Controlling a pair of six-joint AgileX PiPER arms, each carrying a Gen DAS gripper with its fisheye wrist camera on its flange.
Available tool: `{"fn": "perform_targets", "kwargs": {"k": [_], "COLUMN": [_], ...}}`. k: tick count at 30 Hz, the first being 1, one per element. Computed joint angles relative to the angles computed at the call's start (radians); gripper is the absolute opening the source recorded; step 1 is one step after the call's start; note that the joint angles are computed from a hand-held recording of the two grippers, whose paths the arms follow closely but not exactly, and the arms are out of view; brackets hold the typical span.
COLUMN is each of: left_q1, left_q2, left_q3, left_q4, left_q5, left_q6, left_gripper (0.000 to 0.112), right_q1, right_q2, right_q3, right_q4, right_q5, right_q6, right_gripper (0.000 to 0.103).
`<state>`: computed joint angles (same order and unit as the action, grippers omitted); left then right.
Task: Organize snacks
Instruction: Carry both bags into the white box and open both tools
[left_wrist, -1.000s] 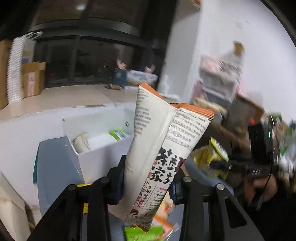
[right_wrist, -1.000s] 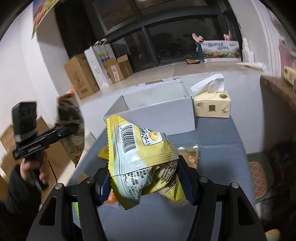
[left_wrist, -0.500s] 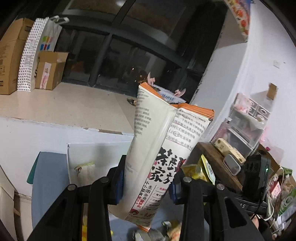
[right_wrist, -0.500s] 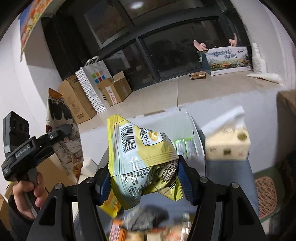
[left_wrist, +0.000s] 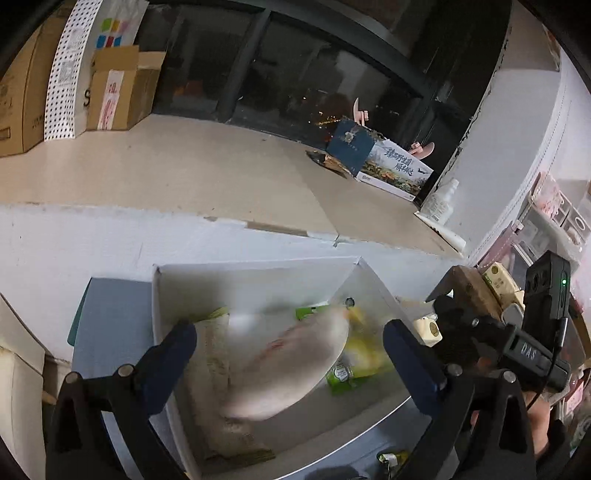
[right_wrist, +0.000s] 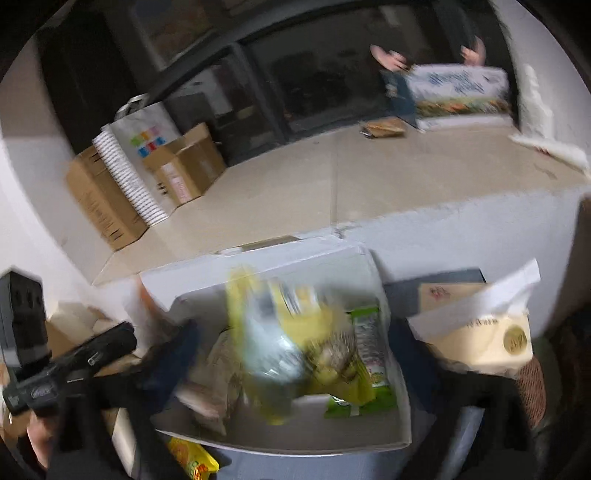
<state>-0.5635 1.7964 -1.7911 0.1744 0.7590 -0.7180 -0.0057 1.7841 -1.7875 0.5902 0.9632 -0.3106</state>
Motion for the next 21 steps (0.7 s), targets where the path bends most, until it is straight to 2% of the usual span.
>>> {"fn": "perform_targets", "kwargs": {"k": [6, 11, 14, 17, 19, 21], "left_q1": [-0.049, -0.139, -0.254, -0.347, -0.457, -0.603], "left_q2": [-0.074, -0.191, -0.293, -0.396, -0.444, -0.459], "left_q3": [0.085, 0.184, 0.281, 0.379, 0.419, 0.432], "left_q4": [0.041, 0.137, 0.360, 0.433, 0.546, 0.688], "left_q5": [-0.013, -0.026, -0.024, -0.041, 0.023, 0.167], "left_q6": [-0.029, -0.087, -0.295, -0.401, -0.496, -0.581], "left_gripper": [0.103, 0.103, 0.103, 0.103, 0.103, 0.103], "right_q1": [-0.030, -0.050, -0.080, -0.143, -0.215, -0.339], "right_q2": [-0.094, -0.277, -0.412, -0.542, -0.643, -0.737], "right_q3": [0.122, 0.278, 0.381, 0.471, 0.527, 0.593], "right_q4": [0.053, 0.132, 0.188, 0.271, 0.294, 0.367], "right_q5": [-0.034, -0.041, -0.027, 0.030, 0.097, 0.176], "right_q6": [-0.097, -0.273, -0.394, -0.490, -0.541, -0.650], "right_gripper": [0.103, 0.103, 0.103, 0.103, 0.103, 0.103]}}
